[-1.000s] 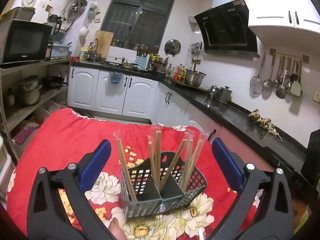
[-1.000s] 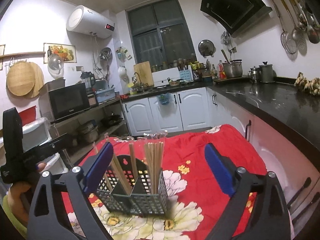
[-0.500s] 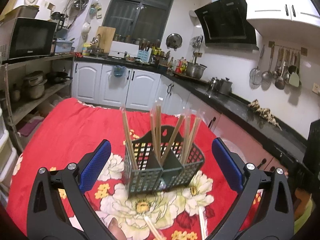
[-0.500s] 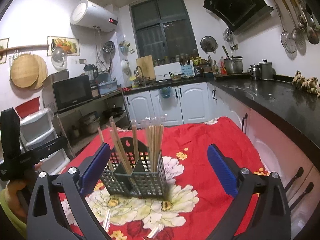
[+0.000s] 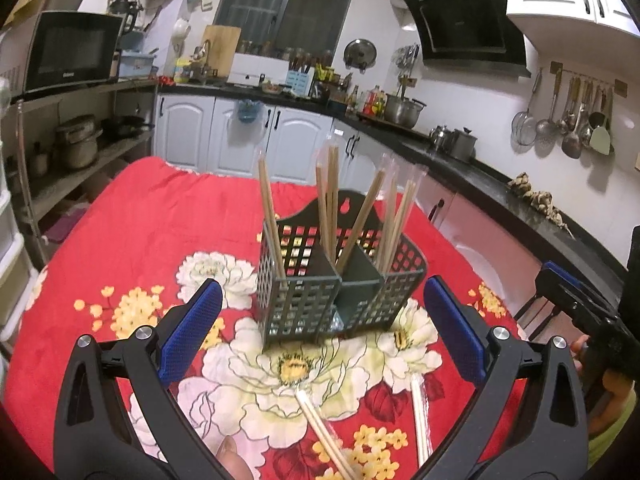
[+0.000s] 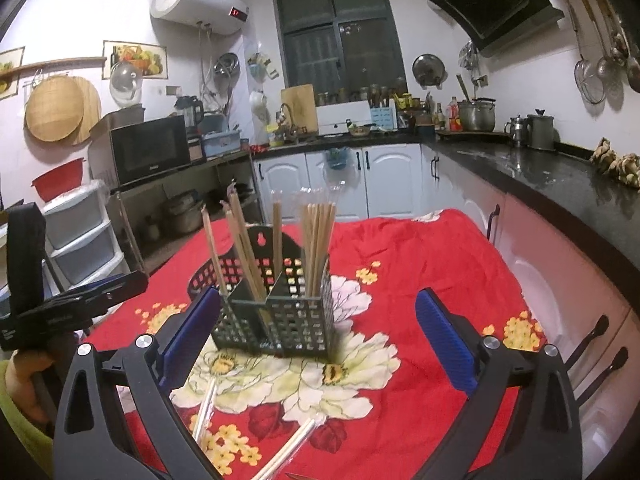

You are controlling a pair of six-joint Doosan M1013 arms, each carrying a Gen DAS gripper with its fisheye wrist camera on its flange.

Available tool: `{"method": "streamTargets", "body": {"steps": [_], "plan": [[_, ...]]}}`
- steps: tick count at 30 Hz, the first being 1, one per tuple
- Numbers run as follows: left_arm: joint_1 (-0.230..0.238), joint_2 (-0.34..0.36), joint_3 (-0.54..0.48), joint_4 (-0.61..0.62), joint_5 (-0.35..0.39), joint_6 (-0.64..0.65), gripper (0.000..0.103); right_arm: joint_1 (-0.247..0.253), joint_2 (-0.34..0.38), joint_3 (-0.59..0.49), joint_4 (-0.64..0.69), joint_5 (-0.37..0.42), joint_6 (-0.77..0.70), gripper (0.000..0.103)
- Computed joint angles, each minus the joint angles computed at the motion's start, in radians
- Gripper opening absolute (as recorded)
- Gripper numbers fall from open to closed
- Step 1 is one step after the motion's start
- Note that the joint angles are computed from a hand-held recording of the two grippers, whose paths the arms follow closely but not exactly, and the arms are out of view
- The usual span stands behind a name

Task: Organize utensils
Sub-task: 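Move both open tools back from the basket toward the chopsticks on the cloth, then close the left tool on a chopstick while the right tool grasps another chopstick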

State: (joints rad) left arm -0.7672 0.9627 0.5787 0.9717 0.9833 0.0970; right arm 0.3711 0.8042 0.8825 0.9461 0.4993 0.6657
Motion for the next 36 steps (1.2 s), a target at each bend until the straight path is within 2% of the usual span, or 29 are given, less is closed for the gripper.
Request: {"method": "streamTargets", "body": {"steps": [9, 15, 24, 28, 33, 36], "plan": [[0.005, -0.003, 0.026, -0.068, -0.01, 0.008, 0.093, 0.002, 0.008, -0.009, -0.088, 0.041, 0.068, 0.095], [0.008, 0.0, 0.037, -0.126, -0.005, 0.028, 0.093, 0.006, 0.026, -0.035, -0.2, 0.077, 0.163, 0.095], [0.021, 0.026, 0.018, -0.242, -0.014, 0.108, 0.093, 0.014, 0.082, -0.119, -0.357, 0.204, 0.313, 0.095], [0.027, 0.042, 0.003, -0.295, -0.029, 0.151, 0.092, 0.018, 0.105, -0.153, -0.393, 0.252, 0.341, 0.088], [0.036, 0.057, -0.013, -0.363, -0.047, 0.188, 0.069, 0.021, 0.137, -0.201, -0.431, 0.313, 0.372, 0.076], [0.041, 0.055, -0.001, -0.393, -0.069, 0.19, 0.061, 0.022, 0.156, -0.232, -0.45, 0.354, 0.395, 0.068]]}}
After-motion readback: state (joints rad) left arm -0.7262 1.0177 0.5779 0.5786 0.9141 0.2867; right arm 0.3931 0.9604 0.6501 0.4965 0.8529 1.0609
